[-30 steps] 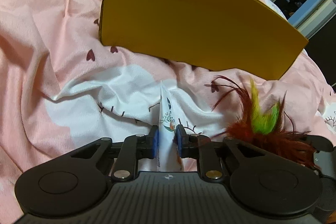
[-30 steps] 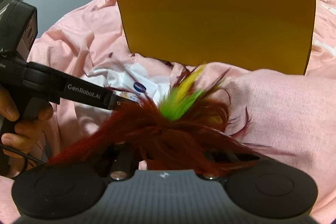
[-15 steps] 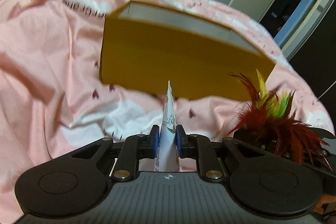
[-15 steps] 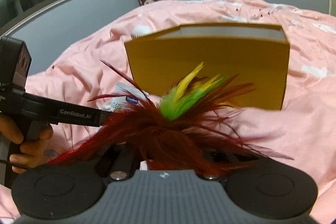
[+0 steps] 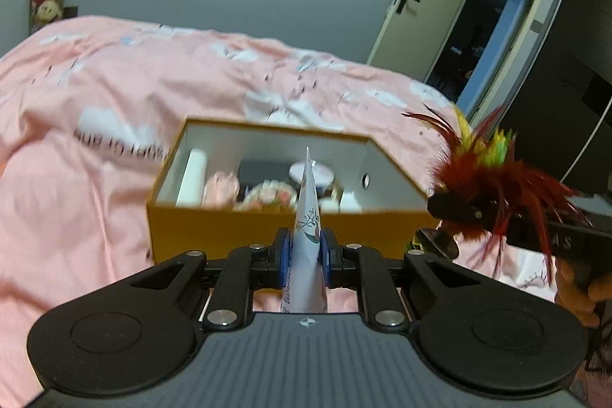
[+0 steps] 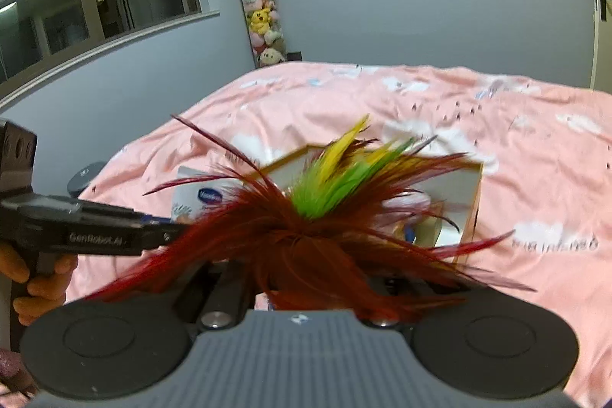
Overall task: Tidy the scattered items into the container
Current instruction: 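Carry the tube with the left tool while the right tool carries the feather toy over the shoebox, then lower the feather toy into the shoebox and open the right tool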
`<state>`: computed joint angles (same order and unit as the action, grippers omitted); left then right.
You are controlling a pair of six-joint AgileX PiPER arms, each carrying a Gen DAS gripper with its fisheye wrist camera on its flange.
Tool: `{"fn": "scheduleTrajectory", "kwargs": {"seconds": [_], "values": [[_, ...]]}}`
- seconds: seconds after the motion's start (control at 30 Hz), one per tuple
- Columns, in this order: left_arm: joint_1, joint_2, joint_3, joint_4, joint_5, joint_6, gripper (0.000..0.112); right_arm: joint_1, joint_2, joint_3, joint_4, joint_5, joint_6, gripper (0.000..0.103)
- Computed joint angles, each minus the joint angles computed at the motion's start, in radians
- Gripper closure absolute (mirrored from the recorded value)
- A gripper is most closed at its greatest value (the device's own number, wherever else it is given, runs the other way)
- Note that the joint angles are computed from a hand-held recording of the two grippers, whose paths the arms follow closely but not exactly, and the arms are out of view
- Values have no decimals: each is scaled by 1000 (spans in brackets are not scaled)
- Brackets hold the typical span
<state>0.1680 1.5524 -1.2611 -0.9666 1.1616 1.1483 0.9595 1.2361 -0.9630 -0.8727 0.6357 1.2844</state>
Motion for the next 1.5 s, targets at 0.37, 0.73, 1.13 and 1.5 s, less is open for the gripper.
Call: {"fn": "scheduleTrajectory", "kwargs": {"seconds": [0.37,0.73,1.13,1.5], "values": [[-164,169,-260,-36,-63,-61,93,-347,202,-307,486,3,-772,92],[-269,381,-432,-17,-110,-120,94,-549,539,-625,794,225,-1219,92],[-294,499,-534,-10,-102,-166,94,-603,801,-923,867,464,-1350,91],[-316,519,-545,2,-98,-182,94,-584,819,-972,836,540,-1375,80]]}}
